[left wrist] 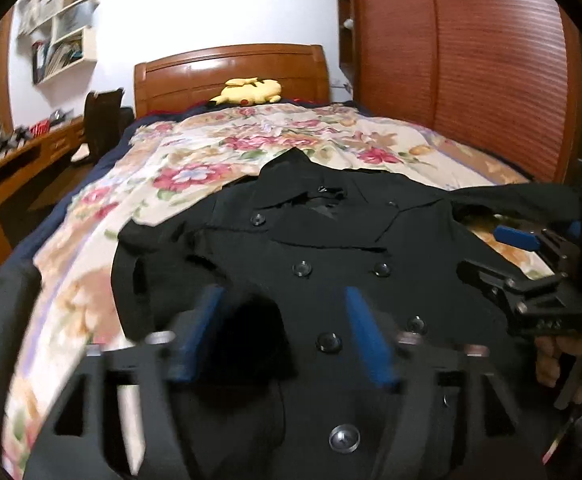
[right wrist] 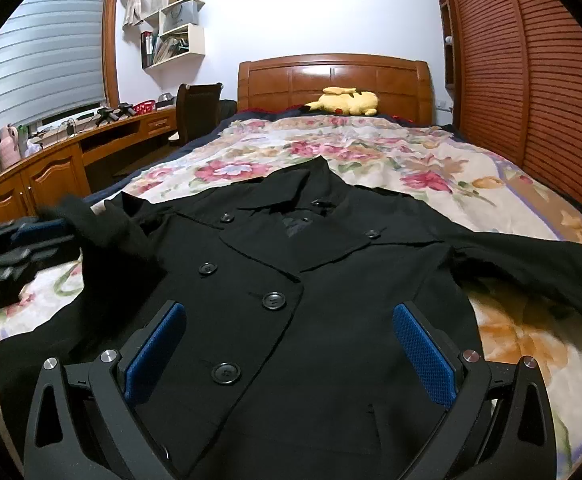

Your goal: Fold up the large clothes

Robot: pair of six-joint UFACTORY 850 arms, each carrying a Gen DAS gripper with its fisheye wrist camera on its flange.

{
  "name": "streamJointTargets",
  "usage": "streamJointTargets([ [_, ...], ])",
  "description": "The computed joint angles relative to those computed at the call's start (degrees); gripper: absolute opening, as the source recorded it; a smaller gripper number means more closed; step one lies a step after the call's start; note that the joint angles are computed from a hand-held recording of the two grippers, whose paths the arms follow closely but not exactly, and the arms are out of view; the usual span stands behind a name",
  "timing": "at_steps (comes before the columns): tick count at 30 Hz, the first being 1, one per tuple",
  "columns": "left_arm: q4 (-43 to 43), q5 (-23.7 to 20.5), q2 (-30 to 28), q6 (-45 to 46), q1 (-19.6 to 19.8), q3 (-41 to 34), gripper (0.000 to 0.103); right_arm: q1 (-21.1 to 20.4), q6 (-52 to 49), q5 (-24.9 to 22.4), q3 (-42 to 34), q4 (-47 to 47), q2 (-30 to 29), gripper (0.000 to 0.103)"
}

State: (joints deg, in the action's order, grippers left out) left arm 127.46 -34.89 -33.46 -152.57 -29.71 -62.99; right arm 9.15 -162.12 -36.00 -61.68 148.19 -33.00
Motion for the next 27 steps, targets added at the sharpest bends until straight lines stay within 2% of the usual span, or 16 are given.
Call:
streamJointTargets([
  [1, 1.6, -1.2, 0.6, -2.8, -0.1, 1.6, 0.083, 0.1, 0.2, 0.2, -0.2, -0.1, -0.1, 0.103],
  [5, 1.3, -3.1, 1.4, -4.0, -0.3, 4.5, 0.084, 0.2, 1.1, 0.5, -1.3, -2.0, -0.5, 0.103],
  [7, 0.9, -4.6, 2.6, -4.2, -0.4, 6.8, 0.089, 0.4, 1.3, 0.6, -1.6, -2.8, -0.7, 0.103],
  [19, 2.1, -8.4, 6.8, -7.4, 1.0, 14.2, 0.090, 1.5, 3.8, 0.1, -2.5, -9.6, -1.0, 0.103],
  [20, 1.6, -8.4, 6.8, -7.5, 1.3, 14.5, 0.093, 1.7, 3.8, -0.1, -2.4, -10.2, -0.9, 0.103],
  [21, 1.9, -8.6, 7.0, -8.0, 1.6, 15.0, 0.103, 1.8, 3.8, -0.3, -2.2, -10.7, -0.8, 0.102],
  [27, 3.4, -11.4, 9.2, -11.8, 3.4, 18.7, 0.103, 2.4, 3.0, -1.1, -2.2, -14.0, -0.7, 0.101],
])
